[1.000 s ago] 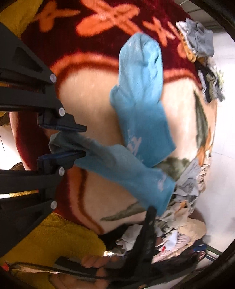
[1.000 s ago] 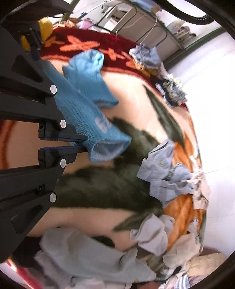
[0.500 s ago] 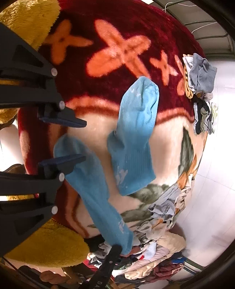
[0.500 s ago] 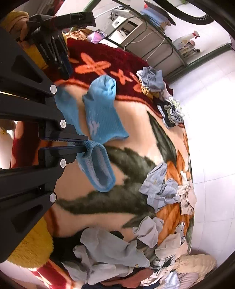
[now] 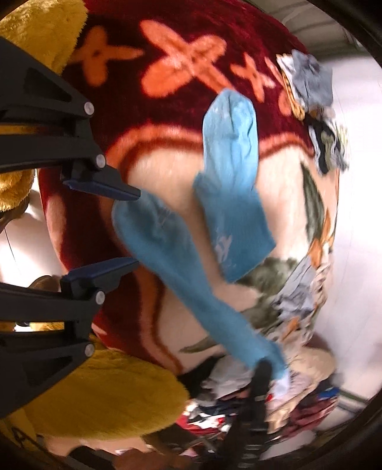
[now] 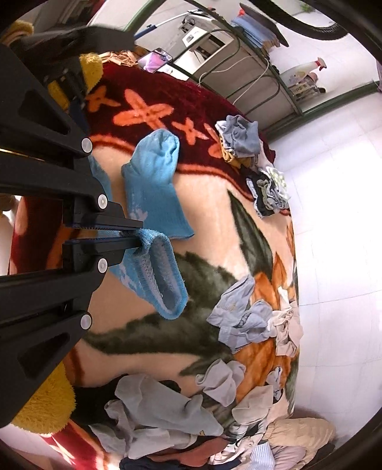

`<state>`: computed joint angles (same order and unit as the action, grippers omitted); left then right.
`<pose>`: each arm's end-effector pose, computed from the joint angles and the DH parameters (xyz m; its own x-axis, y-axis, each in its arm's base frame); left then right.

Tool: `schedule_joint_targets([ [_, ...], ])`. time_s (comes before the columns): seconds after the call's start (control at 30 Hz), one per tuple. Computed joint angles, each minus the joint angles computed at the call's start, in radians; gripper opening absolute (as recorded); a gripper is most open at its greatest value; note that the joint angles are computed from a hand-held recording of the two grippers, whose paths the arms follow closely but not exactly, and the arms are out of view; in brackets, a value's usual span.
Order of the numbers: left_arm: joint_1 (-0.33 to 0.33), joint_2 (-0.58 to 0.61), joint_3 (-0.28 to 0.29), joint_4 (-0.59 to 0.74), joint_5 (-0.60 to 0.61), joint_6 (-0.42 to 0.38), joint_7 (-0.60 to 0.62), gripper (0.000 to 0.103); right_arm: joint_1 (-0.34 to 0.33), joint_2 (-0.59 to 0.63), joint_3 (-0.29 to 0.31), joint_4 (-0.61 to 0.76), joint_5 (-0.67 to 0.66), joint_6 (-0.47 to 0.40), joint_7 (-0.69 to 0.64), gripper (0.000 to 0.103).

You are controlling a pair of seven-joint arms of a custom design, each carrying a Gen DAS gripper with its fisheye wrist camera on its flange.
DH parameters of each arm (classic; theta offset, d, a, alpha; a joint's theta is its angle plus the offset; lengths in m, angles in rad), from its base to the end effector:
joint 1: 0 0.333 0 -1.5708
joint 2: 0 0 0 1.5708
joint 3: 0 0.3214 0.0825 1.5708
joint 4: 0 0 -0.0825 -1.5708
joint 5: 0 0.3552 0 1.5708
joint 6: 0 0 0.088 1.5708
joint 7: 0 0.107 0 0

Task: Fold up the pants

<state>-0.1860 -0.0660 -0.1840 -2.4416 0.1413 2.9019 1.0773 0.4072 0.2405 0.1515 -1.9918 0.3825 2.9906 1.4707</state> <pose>0.4594 -0.1881 0.4110 -0.0433 -0.9896 0.1371 -0.8735 -0.0291 -0.4860 0.5447 0.3011 0.4518 0.3652 -0.8925 -0.2647 -0.7519 -0.1151 -0.6491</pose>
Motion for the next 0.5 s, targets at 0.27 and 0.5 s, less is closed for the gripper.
schedule_joint_targets([
  [0.27,-0.003,0.127,-0.013,0.097,0.118,-0.077,-0.028,0.049,0.012,0.001,-0.013,0.005,-0.025,0.010,0.023,0.005],
  [0.5,-0.012,0.112,0.022,0.091,0.437,-0.061,-0.293,0.016,0.009,0.006,-0.016,-0.004,-0.046,0.026,0.032,0.005],
])
